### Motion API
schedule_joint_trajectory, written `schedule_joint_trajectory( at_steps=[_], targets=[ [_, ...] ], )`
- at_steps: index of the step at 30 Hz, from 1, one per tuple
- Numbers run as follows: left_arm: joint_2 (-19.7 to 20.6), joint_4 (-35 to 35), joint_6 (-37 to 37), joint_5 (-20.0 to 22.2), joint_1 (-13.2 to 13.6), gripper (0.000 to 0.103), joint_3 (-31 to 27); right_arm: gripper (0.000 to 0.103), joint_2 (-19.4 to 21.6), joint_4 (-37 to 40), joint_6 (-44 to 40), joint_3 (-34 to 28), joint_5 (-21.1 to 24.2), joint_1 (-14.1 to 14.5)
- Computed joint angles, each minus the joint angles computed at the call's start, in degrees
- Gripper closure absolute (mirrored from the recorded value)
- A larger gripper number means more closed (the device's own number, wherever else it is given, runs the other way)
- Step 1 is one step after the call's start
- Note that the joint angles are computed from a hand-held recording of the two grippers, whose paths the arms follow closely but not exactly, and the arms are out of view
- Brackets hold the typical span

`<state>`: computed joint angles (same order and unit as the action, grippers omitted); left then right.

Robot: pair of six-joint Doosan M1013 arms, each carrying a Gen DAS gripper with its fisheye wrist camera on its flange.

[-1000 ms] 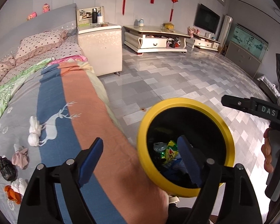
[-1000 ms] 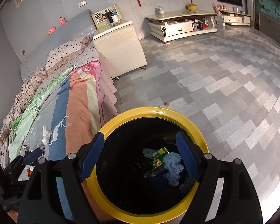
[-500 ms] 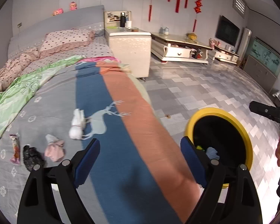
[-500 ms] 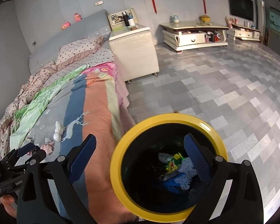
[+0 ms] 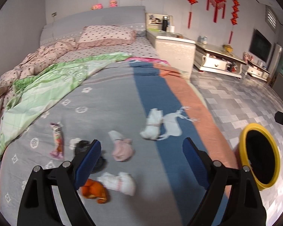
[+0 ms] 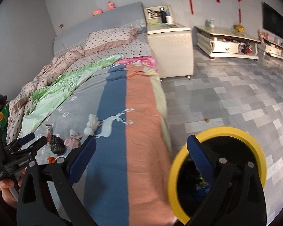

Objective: Collect trash
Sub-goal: 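Move both grippers back over the remaining trash on the bed, then grasp the pink juice pouch with the left gripper while the right gripper grasps the white tissue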

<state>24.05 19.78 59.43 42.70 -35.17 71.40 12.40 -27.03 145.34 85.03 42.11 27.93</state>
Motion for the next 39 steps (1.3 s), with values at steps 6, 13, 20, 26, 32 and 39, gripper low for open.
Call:
schedule_joint_trajectory(
  at_steps=[6,13,20,26,32,39],
  targets=[
    [-0.48,3.48,-4.04,1.50,3.29,0.018,0.94,0.010,5.89,4.92,-7.89,-7.41,1.38,1.42],
    [0.06,5.67,-7.22,3.40,6.90,0.018,0.95,0.010,12.72,9.51,-14.52,-15.95,4.64,2.52],
    [1.25,5.76,-8.21,4.93,9.95,0.018,0.52,0.010,19.33,14.02,-17.80,-23.45,7.94,2.47],
    [2.90,3.94,-8.56,5.57,12.54,0.018,-0.28,0.011,24.63,15.54,-18.44,-29.35,11.16,2.16],
    [5.02,1.96,-8.30,6.35,13.91,0.018,-1.42,0.011,28.94,15.74,-18.01,-34.15,14.15,1.74],
    [7.36,0.92,-7.49,6.44,14.07,0.018,-2.78,0.016,32.14,14.58,-17.97,-37.17,15.92,1.51]
  ],
)
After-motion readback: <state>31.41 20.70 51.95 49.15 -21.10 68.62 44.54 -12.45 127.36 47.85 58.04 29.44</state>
